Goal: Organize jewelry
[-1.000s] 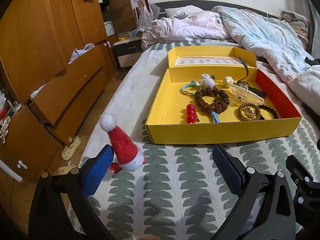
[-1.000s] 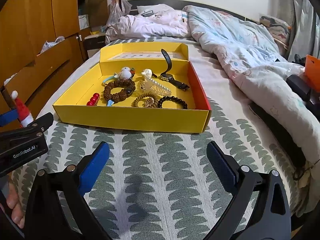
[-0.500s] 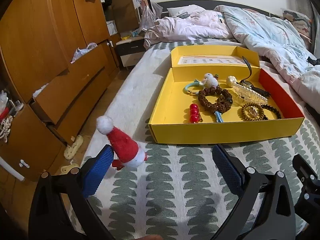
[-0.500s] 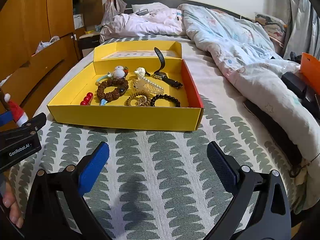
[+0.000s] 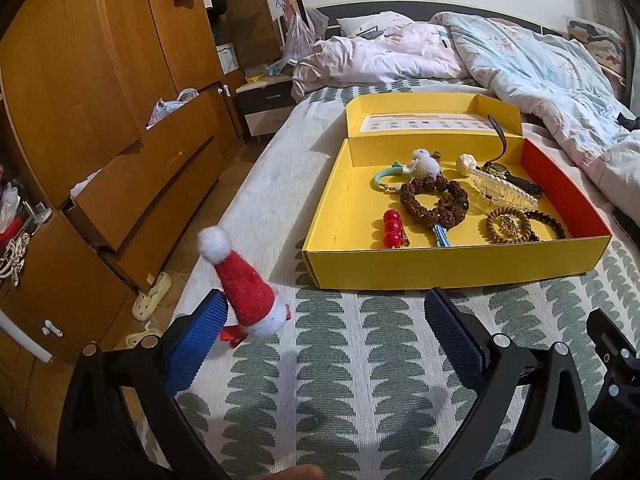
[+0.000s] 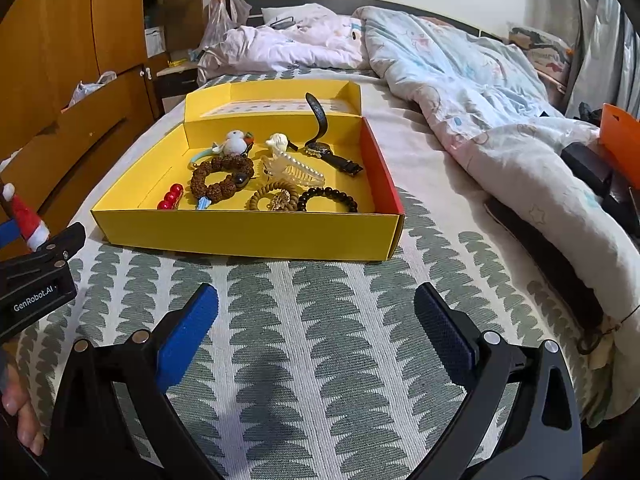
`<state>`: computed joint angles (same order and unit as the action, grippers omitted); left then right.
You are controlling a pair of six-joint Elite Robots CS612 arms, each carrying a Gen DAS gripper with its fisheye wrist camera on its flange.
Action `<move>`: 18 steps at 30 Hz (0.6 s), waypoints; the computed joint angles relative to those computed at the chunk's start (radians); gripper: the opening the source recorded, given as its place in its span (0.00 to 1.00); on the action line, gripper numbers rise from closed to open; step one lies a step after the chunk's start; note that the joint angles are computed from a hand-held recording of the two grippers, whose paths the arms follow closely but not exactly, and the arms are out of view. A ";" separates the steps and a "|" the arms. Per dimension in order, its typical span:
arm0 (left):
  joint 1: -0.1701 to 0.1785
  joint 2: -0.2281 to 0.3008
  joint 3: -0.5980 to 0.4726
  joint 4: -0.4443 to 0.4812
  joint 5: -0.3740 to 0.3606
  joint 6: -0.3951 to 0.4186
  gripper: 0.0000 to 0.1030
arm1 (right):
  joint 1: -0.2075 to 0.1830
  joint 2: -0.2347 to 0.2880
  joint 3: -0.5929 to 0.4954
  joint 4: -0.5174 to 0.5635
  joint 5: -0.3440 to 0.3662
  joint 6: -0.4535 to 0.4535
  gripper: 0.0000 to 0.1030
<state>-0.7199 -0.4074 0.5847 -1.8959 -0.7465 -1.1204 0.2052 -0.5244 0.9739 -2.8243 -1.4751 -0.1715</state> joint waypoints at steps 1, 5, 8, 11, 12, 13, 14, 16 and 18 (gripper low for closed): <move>0.000 -0.001 0.002 -0.003 -0.001 -0.001 0.95 | 0.000 0.001 -0.001 -0.001 0.000 0.000 0.95; 0.000 -0.002 0.003 -0.004 -0.001 -0.001 0.95 | 0.000 0.001 -0.002 0.002 0.001 0.000 0.95; 0.000 -0.002 0.003 -0.003 0.003 0.001 0.95 | 0.000 0.001 -0.002 0.002 -0.001 -0.001 0.95; -0.001 -0.001 0.001 -0.002 0.011 0.006 0.95 | 0.000 0.000 -0.002 0.003 0.000 0.001 0.95; 0.000 0.000 -0.002 -0.007 0.011 0.011 0.95 | 0.000 0.000 -0.003 0.005 0.001 0.001 0.95; 0.001 0.001 -0.004 -0.013 0.010 0.016 0.95 | 0.000 0.000 -0.002 0.003 0.001 0.000 0.95; 0.002 0.002 -0.008 -0.018 0.010 0.018 0.95 | -0.001 0.000 -0.001 0.002 0.003 0.001 0.95; 0.006 0.008 -0.022 -0.037 0.010 0.038 0.95 | -0.001 0.001 -0.003 0.002 0.004 0.002 0.95; 0.012 0.020 -0.048 -0.049 0.006 0.063 0.95 | -0.001 0.002 -0.008 0.006 0.004 0.010 0.95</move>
<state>-0.7082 -0.3877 0.5372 -1.9446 -0.7408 -1.0577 0.2039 -0.5221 0.9664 -2.8179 -1.4709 -0.1619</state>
